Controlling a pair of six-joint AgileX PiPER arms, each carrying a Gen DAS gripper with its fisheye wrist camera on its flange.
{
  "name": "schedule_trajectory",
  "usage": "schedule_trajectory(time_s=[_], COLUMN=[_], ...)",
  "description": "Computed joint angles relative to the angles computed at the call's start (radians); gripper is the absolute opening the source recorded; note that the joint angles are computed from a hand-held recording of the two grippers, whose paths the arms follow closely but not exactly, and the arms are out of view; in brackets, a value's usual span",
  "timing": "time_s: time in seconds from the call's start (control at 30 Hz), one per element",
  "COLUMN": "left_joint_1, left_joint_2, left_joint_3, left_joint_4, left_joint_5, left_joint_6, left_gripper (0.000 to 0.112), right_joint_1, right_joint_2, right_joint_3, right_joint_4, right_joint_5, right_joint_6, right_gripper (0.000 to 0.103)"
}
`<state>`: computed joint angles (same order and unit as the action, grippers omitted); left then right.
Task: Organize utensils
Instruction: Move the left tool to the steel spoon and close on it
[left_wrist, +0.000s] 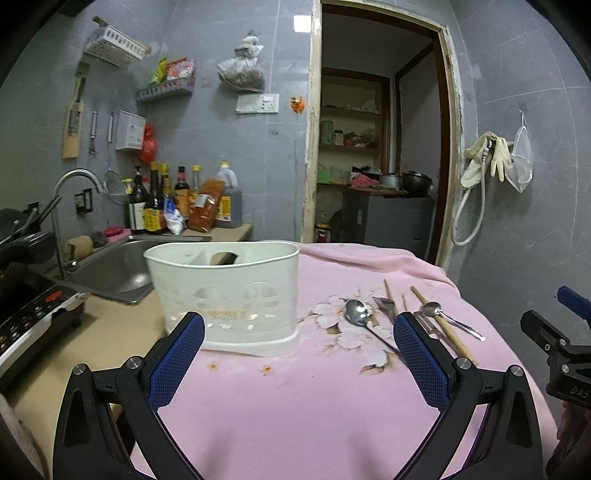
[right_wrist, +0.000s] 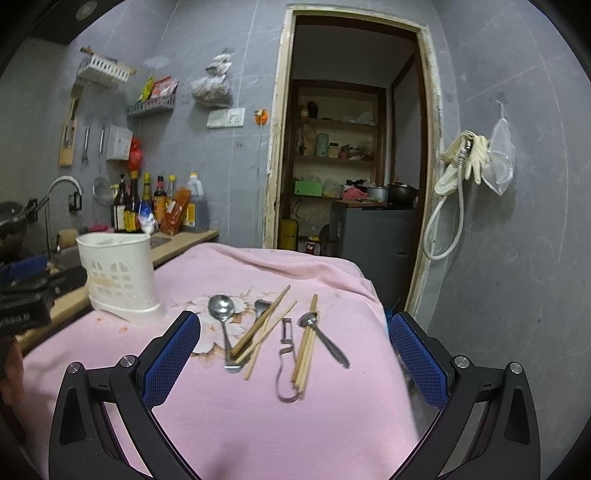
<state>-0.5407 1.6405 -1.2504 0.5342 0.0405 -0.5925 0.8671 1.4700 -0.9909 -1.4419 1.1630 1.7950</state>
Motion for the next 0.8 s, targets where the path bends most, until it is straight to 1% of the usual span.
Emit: schedule_trajectory(time_s=[0.07,0.17,0.2,0.23,0.27,0.3,0.4,0.5,0.57,0.6,0.67,0.7,0.73,0.77,0.8], left_joint_1=[-0.015,-0.017,-0.012,-0.002,0.002,0.001,-0.003,-0.012,-0.009,-0.009,-0.014,-0.017,-0.021,-0.023,-0.027], left_joint_2=[0.035,0.091,0.118,0.139,0.165,0.196,0.264,0.328,0.380,0.401,0.475,0.517,0.559,0.613,0.676], left_joint_3=[-0.072,-0.197,-0.251,-0.291,-0.338,-0.392,-0.510,-0.602,-0.691,-0.728,-0.852,-0.925,-0.999,-1.099,-1.199], left_joint_4=[-0.200,-0.500,-0.600,-0.687,-0.734,-0.740,-0.745,-0.769,-0.802,-0.811,-0.797,-0.784,-0.770,-0.759,-0.741], left_joint_5=[0.058,0.169,0.221,0.258,0.297,0.343,0.436,0.491,0.562,0.594,0.681,0.733,0.780,0.849,0.899], left_joint_6=[0.199,0.494,0.594,0.683,0.732,0.741,0.763,0.805,0.838,0.847,0.844,0.838,0.828,0.816,0.800], left_gripper=[0.100,0.100,0.100,0.100,0.100,0.100,0.100,0.098,0.094,0.090,0.081,0.073,0.067,0.064,0.059], right_joint_1=[-0.049,-0.135,-0.167,-0.200,-0.230,-0.267,-0.377,-0.475,-0.535,-0.563,-0.605,-0.621,-0.633,-0.639,-0.650], right_joint_2=[-0.033,-0.079,-0.088,-0.093,-0.089,-0.088,-0.073,-0.039,-0.008,0.011,0.045,0.064,0.086,0.105,0.127], right_joint_3=[-0.007,-0.012,-0.015,-0.019,-0.031,-0.040,-0.070,-0.110,-0.143,-0.164,-0.202,-0.224,-0.249,-0.267,-0.290], right_joint_4=[0.027,0.066,0.081,0.096,0.113,0.134,0.225,0.338,0.441,0.501,0.611,0.659,0.704,0.726,0.769], right_joint_5=[-0.055,-0.168,-0.204,-0.236,-0.263,-0.298,-0.413,-0.504,-0.555,-0.575,-0.602,-0.608,-0.605,-0.605,-0.600], right_joint_6=[-0.079,-0.194,-0.235,-0.275,-0.316,-0.361,-0.498,-0.650,-0.775,-0.846,-0.980,-1.046,-1.111,-1.148,-1.211], right_gripper=[0.103,0.103,0.103,0.103,0.103,0.103,0.101,0.091,0.083,0.081,0.075,0.073,0.069,0.064,0.061])
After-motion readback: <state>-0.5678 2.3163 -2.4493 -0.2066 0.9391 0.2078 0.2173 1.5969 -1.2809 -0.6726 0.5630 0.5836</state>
